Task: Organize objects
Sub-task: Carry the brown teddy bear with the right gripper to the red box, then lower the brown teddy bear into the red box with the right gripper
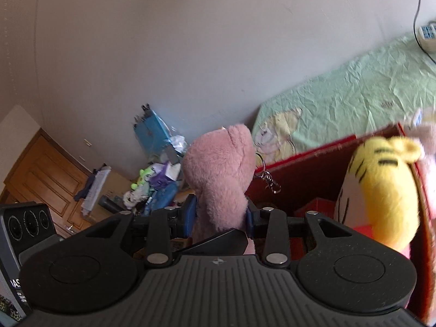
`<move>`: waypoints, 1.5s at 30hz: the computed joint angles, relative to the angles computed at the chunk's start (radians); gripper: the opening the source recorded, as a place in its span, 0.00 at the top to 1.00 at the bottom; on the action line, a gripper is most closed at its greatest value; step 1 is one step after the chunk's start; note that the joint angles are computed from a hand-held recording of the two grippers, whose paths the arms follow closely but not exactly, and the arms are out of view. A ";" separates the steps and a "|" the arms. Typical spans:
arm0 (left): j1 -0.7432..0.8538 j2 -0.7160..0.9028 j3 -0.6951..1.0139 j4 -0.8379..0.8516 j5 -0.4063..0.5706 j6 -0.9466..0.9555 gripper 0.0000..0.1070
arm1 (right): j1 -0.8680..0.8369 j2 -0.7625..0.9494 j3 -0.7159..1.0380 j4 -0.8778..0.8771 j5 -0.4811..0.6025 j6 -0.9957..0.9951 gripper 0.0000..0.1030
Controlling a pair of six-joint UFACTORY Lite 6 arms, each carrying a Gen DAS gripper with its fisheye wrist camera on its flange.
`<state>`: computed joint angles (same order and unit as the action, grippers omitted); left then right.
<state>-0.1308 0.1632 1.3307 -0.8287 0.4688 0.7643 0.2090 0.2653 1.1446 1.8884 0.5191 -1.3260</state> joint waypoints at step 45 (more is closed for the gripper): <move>-0.167 0.126 0.039 0.762 -0.113 -0.586 0.11 | 0.052 0.058 0.000 -0.195 -0.207 0.248 0.82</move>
